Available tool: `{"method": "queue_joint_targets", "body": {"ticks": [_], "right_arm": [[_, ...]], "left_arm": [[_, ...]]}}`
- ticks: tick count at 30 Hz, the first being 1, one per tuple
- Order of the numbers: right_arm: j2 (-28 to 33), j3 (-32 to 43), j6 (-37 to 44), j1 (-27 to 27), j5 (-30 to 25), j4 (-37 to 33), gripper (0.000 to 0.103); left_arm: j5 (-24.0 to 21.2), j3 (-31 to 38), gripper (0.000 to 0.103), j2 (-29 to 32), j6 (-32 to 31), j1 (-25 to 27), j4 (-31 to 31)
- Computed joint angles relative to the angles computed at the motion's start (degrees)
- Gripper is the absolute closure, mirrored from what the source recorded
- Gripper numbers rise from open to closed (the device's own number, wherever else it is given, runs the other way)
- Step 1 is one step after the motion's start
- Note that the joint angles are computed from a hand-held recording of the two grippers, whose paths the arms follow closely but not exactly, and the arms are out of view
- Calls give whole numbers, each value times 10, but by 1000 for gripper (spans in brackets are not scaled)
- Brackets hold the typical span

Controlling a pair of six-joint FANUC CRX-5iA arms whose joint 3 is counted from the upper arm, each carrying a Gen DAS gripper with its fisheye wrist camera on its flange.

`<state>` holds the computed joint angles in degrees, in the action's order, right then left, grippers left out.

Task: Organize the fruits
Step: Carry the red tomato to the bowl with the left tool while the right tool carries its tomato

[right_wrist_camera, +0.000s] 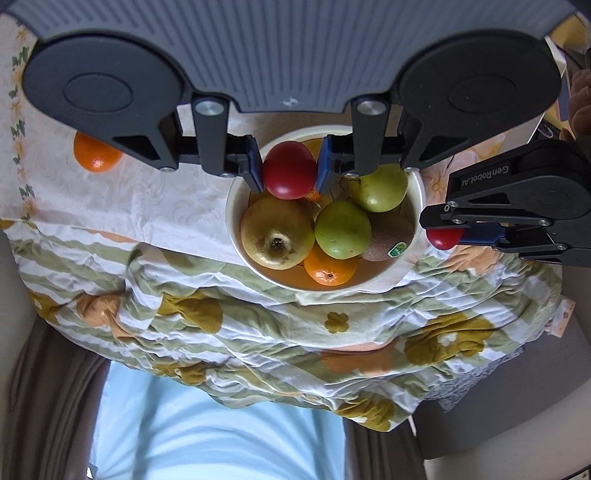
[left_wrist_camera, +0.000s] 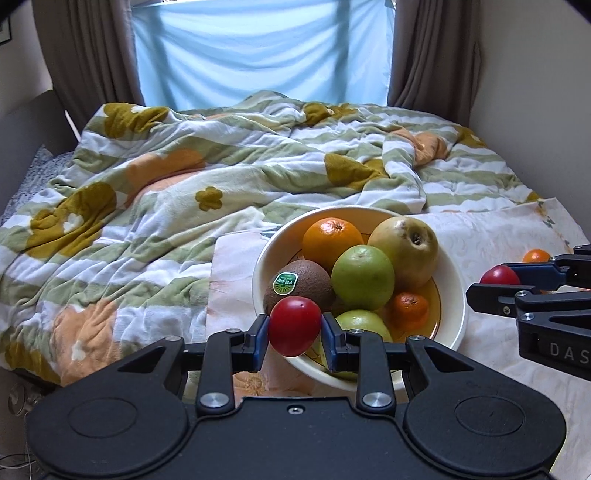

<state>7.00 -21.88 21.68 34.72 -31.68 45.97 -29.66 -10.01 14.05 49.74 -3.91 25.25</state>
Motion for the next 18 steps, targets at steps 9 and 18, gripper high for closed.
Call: {"method": "queue_joint_targets", "body": {"ticks": [9,18], "right_arm": [[31,23,-50,5,-33,7,57],[31,22,-89,6,-46,29,57]], "left_arm": [[-39,23,69,35,-50,14,34],[-15,-8,6,15,-100,21,81]]}}
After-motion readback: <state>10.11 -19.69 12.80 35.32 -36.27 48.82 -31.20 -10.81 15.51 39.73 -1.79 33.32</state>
